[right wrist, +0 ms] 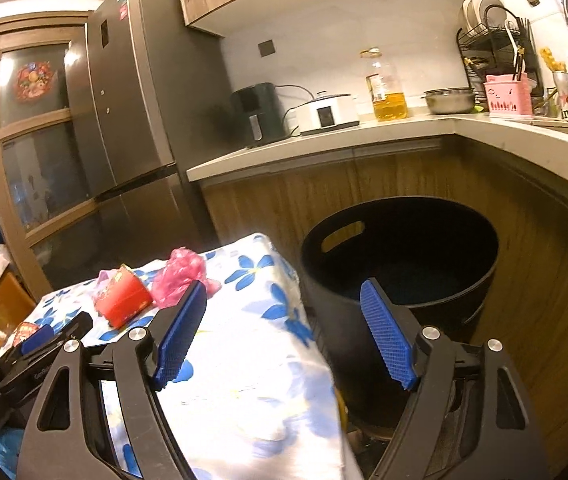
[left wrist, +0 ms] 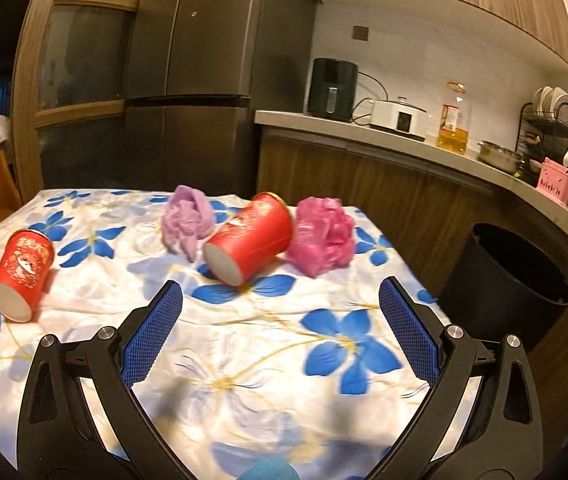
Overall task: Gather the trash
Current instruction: 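Return both open tools to the red cup and pink bag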
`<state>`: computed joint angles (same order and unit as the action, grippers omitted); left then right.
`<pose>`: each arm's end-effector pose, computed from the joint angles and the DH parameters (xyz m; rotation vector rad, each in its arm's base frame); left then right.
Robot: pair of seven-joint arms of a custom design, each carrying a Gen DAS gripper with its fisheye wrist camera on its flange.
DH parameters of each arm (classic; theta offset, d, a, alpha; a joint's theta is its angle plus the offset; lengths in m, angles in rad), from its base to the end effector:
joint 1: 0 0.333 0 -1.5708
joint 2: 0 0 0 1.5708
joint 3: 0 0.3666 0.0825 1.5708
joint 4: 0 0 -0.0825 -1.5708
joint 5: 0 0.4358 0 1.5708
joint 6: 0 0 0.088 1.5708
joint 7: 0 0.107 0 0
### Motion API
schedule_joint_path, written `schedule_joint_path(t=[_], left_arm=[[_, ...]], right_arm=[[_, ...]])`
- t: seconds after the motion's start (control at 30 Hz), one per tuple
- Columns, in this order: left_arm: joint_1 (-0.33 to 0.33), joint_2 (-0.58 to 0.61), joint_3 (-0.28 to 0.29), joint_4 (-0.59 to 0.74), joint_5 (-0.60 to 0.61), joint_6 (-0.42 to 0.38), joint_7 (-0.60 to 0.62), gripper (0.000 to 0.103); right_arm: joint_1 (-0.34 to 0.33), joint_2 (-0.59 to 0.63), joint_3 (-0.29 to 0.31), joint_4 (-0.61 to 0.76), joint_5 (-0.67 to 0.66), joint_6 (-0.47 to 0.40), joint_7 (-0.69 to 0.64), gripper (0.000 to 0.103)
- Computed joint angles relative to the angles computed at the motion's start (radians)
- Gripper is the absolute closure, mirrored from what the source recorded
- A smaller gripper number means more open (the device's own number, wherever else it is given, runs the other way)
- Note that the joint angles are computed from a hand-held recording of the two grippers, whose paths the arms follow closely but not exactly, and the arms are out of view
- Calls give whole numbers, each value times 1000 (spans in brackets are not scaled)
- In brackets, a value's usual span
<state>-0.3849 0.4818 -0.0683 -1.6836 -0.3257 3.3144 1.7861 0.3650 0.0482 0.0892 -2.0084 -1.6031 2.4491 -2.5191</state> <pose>0.7209 -0.3019 0.4754 -1.3598 1.8134 -1.2550 0.5815 0.2824 0.5001 -0.9942 1.8169 -1.0298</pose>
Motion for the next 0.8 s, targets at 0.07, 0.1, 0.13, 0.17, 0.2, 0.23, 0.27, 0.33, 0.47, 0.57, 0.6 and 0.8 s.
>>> schedule_joint_path(t=[0.07,0.1,0.13,0.17,0.2,0.23,0.27,0.33,0.47,0.57,0.6,0.8], left_arm=[[44,5,-41,6,15,1,7,6],[58,11,-52,14,21,-1,9,6],[64,16,-56,22,25,-4,12,6],[85,27,-76,38,37,-11,19,6],[120,38,-115,53,51,-19,28,6],[168,57,-167,79,69,-35,34,6],[183,70,-184,96,71,-43,40,6],[170,105,-162,155,78,-80,42,6],[163,172,-149,269,86,-149,43,6],[150,215,-137,339,99,-176,51,6],[144,228,-131,360,104,-187,52,6],[150,302,-148,487,110,-289,69,7]], right_arm=[[3,18,1,21,-4,0,2,26],[6,26,1,31,-5,1,1,26],[7,38,-1,46,-5,8,-6,26],[10,46,-3,54,-5,11,-8,26],[13,53,-5,63,-6,14,-11,26],[15,66,-8,78,-7,20,-16,26],[18,74,-11,86,-8,25,-18,26],[24,92,-18,107,-6,35,-30,26],[33,131,-34,151,0,63,-49,26],[41,155,-47,181,2,74,-62,26],[42,163,-52,192,2,80,-64,26],[47,216,-79,265,10,110,-82,26]])
